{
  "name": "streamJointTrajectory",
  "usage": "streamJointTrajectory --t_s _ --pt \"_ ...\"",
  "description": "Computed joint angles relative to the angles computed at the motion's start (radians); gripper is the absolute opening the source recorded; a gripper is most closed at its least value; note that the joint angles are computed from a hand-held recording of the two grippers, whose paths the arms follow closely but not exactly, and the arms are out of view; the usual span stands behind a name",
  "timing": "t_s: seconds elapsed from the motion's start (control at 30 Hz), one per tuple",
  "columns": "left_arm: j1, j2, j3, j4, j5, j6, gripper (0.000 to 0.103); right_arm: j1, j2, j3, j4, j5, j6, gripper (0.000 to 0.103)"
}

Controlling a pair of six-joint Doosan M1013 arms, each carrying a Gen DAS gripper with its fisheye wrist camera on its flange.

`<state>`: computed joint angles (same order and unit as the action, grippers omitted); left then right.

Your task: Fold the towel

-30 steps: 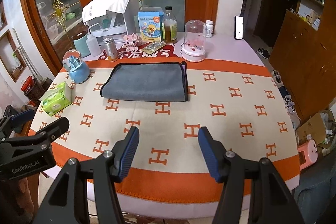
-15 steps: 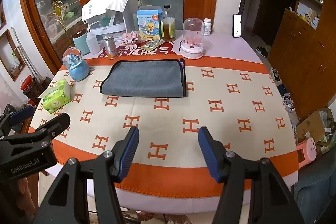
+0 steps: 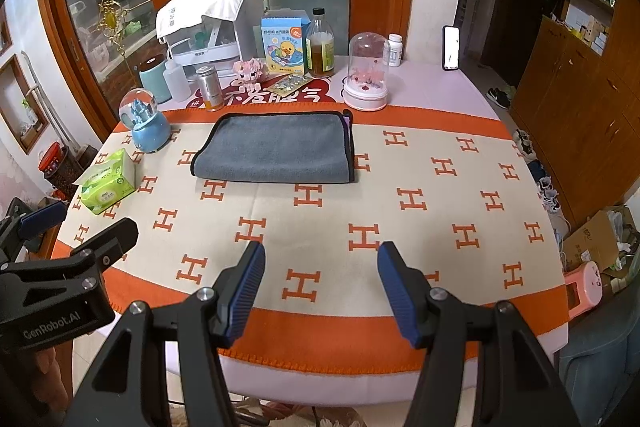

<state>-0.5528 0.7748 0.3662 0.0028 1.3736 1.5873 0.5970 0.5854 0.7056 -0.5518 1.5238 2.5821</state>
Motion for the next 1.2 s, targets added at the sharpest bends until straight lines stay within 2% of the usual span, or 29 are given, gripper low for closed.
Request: streamJointTrajectory --t_s 1.2 --pt "0.005 -0.01 0.026 0.004 -0.005 -0.005 0.102 -0.002 -0.002 0.004 0.0 -0.006 -0.003 0.059"
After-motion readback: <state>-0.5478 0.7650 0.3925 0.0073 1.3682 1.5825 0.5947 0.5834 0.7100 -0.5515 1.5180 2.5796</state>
